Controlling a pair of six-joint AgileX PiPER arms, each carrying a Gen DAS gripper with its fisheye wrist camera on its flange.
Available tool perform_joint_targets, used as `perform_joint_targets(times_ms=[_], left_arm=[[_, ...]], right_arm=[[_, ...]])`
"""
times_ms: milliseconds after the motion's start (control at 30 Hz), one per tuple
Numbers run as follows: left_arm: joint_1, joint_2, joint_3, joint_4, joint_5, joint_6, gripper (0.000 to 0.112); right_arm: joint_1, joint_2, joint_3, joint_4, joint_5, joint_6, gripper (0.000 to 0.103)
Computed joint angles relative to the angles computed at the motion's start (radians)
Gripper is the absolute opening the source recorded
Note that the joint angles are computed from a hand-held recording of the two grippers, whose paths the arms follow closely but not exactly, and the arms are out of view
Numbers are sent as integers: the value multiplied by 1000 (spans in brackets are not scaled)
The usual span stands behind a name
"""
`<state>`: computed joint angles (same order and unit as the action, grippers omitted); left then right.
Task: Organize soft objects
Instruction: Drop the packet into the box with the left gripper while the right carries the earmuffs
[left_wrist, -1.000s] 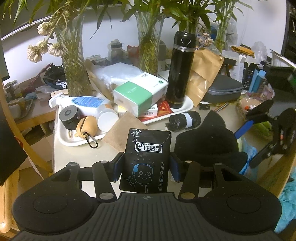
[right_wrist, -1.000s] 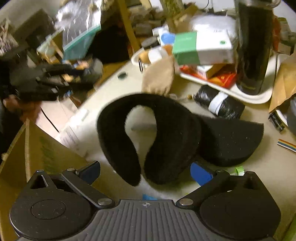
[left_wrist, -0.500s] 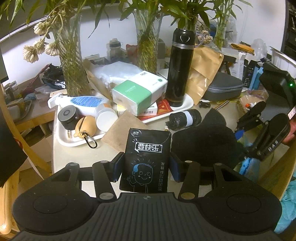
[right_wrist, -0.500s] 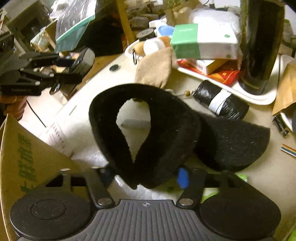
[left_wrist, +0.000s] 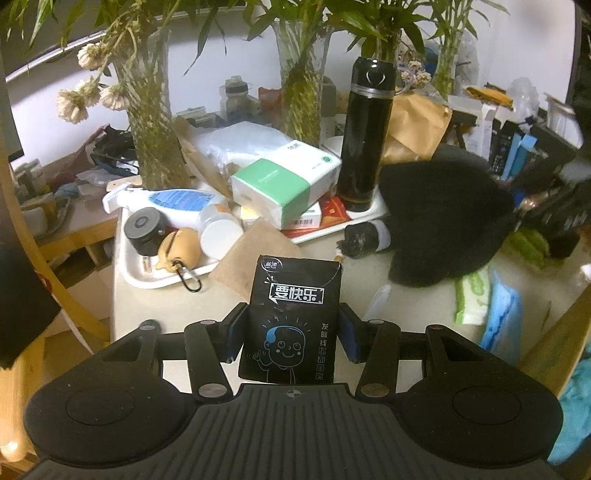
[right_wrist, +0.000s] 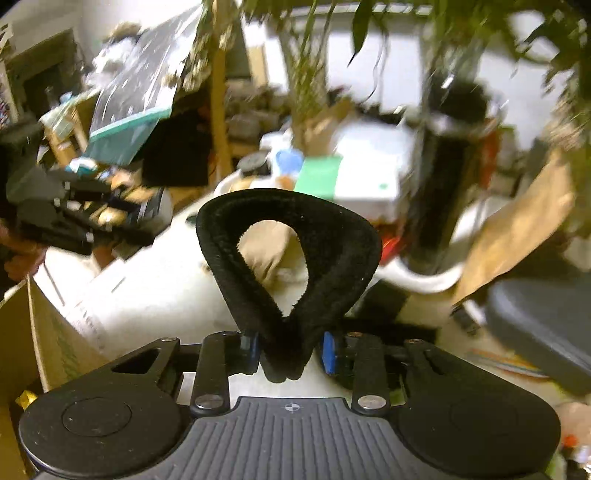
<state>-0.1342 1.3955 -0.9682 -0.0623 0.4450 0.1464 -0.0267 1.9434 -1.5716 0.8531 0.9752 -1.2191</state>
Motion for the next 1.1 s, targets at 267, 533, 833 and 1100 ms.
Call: perform_joint_targets(times_ms=[267,533,833,1100], left_arm=[[-37,-126,12,58,80,-105,49],[-91,-271,-11,100,217,-254,49],[-388,-387,-53,500,430,-745,49],[-677,-418,-125,627,690,-977,49]], right_arm=[[-83,-260,268,188,-91,-153,34],[-140,-432,395,195,-58,-128,34],[-293,-657,526,186,94,-153,34],[-437,-793,602,148,243,-166,34]])
